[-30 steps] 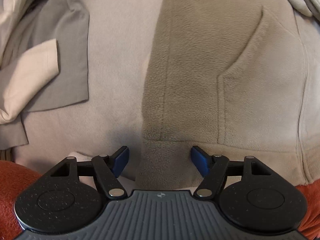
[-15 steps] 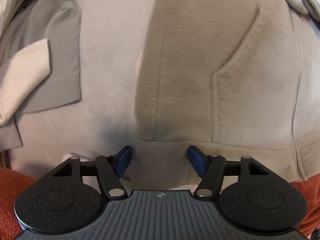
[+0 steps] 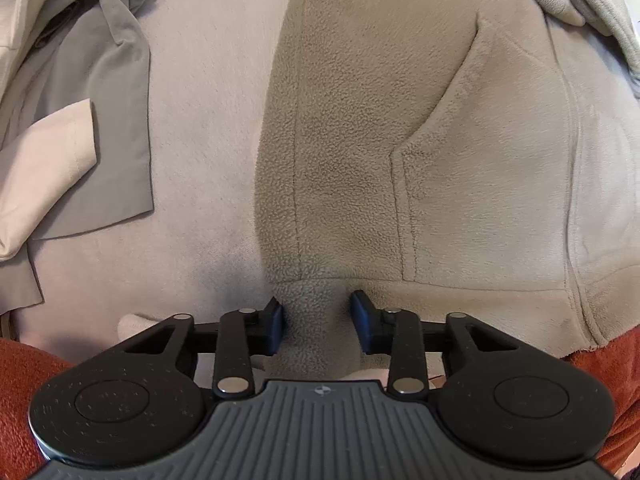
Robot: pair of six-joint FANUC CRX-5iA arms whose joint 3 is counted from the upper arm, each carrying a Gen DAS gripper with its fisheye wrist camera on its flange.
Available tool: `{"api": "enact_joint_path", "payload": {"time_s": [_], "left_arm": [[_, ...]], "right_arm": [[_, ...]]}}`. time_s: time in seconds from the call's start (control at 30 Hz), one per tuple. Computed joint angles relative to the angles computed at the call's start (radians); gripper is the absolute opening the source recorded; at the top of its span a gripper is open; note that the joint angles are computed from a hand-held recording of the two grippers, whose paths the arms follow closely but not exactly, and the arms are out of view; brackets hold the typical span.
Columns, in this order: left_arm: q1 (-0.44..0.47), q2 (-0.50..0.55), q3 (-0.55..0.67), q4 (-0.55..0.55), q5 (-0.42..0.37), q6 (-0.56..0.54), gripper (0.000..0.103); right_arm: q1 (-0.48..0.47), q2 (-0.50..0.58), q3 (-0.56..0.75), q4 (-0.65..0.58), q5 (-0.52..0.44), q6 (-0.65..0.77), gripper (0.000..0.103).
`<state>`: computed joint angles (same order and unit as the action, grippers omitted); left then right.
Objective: Fold clothes
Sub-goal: 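Lift the hem with both grippers and fold it over toward the hood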
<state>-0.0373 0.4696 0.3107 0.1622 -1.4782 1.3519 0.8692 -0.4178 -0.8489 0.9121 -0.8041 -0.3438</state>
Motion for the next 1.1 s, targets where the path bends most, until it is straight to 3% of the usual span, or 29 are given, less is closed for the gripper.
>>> {"api": "enact_joint_path", "payload": {"time_s": [0.1,0.3,0.33,0.4,0.53,0.7,0.83,1.0,1.1], "left_arm": [[0.027,-0.034,-0.051,0.054,0.029,-0.026,0.017],[0.08,-0.114,-0.148,0.203,0.077,-0.109,0.013],[0.09,-0.114,-0.138,0.23,0.074,-0.121,0.013],[0.105,-0.109,-0.11,0.277,0.066,-0.141,0.013],[0.12,-0.084,-0.022,0.3,0.028,-0.175,0.013],[0.1,-0.107,-0.046,0.314,0.06,-0.177,0.013],[0.085,-0.095,-0.044,0.322,0.079,-0.163,0.013],[0.085,-0.095,-0.05,0.327,0.086,-0.16,0.013],[0.083,-0.094,-0.05,0.327,0.092,-0.155,0.013]], "right_arm": [[-0.007,-0.005,-0.015,0.065,0.005,-0.069,0.017],[0.043,-0.02,-0.01,0.149,-0.081,-0.114,0.006],[0.059,-0.019,-0.006,0.167,-0.123,-0.124,0.0],[0.083,-0.025,0.001,0.207,-0.209,-0.137,0.0],[0.061,-0.063,0.024,0.174,-0.187,-0.055,0.001],[0.065,-0.047,0.088,0.034,-0.176,0.125,0.01],[0.044,-0.002,0.122,-0.069,-0.148,0.195,0.037],[0.017,0.103,0.204,-0.206,-0.176,0.35,0.037],[-0.01,0.129,0.209,-0.213,-0.156,0.334,0.036]]}}
